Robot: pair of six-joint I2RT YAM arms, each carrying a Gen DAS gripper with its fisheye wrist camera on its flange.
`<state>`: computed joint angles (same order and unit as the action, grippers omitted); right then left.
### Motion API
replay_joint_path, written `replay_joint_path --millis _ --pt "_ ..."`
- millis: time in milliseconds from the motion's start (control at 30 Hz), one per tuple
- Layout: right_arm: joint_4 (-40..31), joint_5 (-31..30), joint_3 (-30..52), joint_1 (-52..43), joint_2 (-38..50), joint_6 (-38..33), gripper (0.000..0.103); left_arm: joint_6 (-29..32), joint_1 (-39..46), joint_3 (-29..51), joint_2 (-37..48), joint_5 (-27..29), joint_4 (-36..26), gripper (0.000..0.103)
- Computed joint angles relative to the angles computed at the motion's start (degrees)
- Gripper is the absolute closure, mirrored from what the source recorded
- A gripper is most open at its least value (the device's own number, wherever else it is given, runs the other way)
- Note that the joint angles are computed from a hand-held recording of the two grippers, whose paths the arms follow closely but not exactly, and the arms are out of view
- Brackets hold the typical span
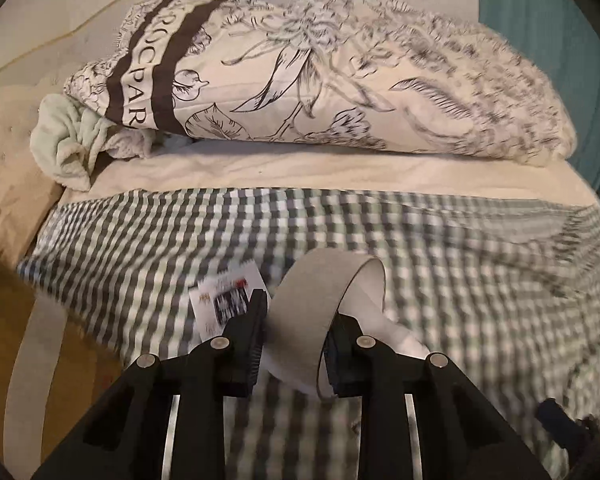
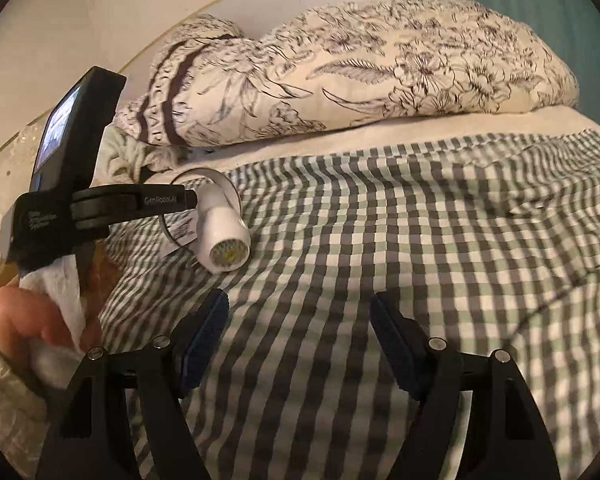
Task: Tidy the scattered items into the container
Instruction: 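Grasp the tape roll with the left gripper while the right grasps the white round device, then carry tape roll and white device into the cardboard box and open both grippers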
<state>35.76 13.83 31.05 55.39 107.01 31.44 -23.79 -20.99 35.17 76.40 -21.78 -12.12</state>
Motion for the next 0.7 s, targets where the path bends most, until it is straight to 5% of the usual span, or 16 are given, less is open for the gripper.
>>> replay_joint_path --millis 300,533,567,633,700 --pt "-0.25 -5.85 -5.36 4.35 -9.47 -1.45 0.03 -9.85 -16.53 -5.5 -15.82 -7.3 -13.91 0.077" --pt "0.43 -7.86 -3.14 5.02 -3.26 0.02 0.03 -16.37 -24.52 -5.76 -18.93 -9.76 -19.33 0.077" --pt "1.45 -8.84 -3.0 4.6 -2.1 0.63 0.033 -16.54 -24.97 -5.7 -18.49 -9.83 -19.19 0.077" --pt "0.73 -10.31 -1.99 3.96 -0.46 1.07 0.063 -16.62 -24.96 -5.88 -17.7 -9.52 -18.73 0.077" --pt "-1.18 -10.81 -1.07 3.67 0.44 1.04 0.063 -16.12 -23.41 -6.63 -17.31 -7.91 -17.43 0.077"
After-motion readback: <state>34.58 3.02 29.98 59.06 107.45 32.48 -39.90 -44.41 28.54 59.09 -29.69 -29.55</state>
